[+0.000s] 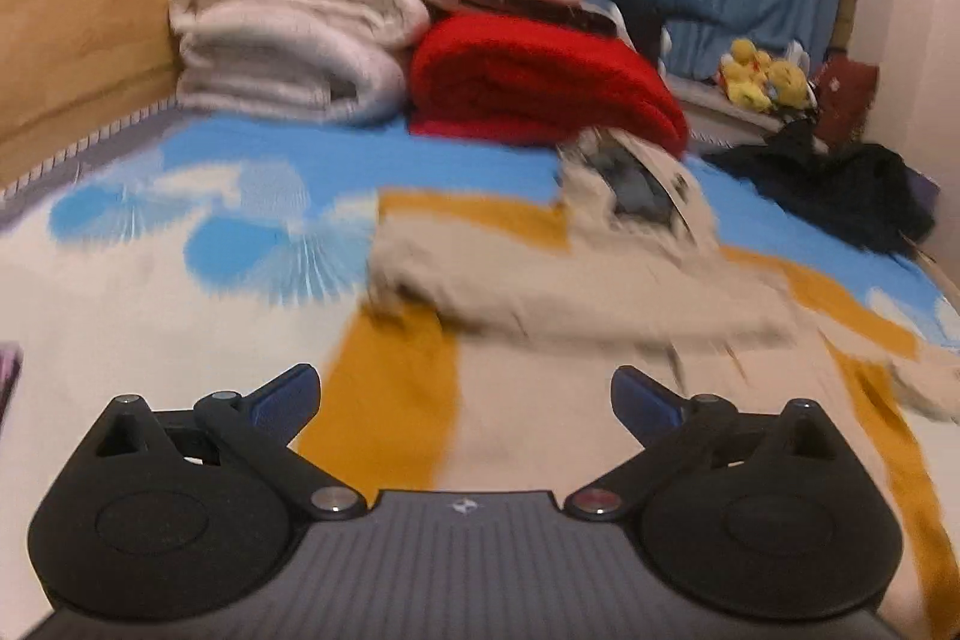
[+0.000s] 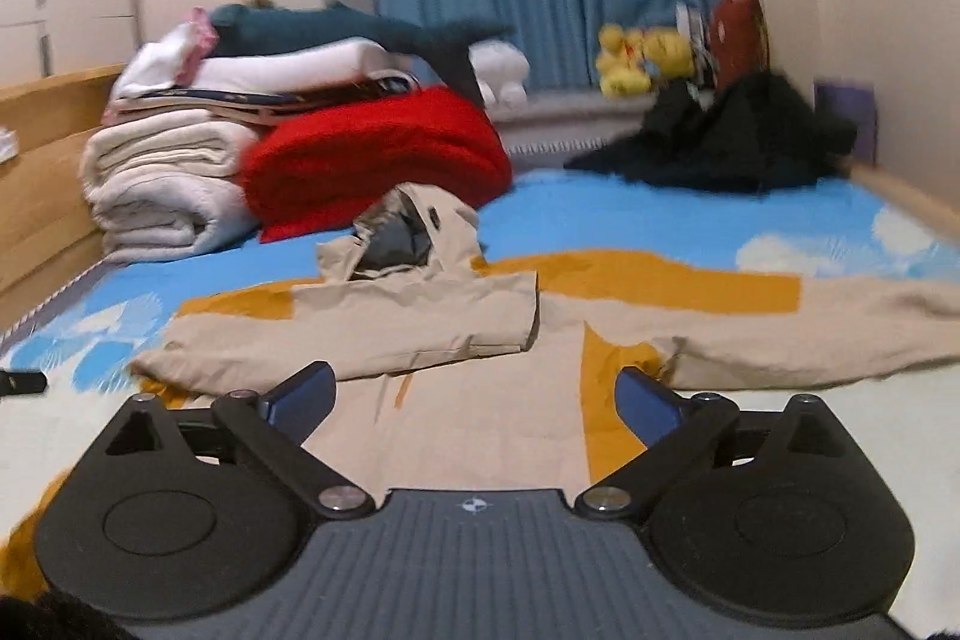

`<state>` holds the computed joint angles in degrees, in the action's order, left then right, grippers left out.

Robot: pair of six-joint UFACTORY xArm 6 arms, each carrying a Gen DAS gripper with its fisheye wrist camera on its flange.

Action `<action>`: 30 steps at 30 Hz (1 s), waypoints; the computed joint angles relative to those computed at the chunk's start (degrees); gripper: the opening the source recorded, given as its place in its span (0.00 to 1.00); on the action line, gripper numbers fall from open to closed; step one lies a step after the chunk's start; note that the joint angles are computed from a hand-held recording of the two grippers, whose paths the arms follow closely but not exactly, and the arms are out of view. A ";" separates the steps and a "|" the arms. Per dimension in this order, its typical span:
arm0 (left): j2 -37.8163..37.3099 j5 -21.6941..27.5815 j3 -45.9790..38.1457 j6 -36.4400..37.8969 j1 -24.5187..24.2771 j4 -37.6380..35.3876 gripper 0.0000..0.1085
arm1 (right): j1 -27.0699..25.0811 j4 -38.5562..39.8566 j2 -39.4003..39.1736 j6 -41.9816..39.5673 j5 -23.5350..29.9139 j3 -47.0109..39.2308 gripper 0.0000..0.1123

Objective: Fold large clothes

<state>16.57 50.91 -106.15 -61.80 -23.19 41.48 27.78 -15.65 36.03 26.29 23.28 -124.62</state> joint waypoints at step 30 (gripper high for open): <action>-5.19 10.92 3.42 -2.86 -10.03 4.64 0.95 | -0.76 -16.15 -23.34 16.92 -7.18 29.89 0.91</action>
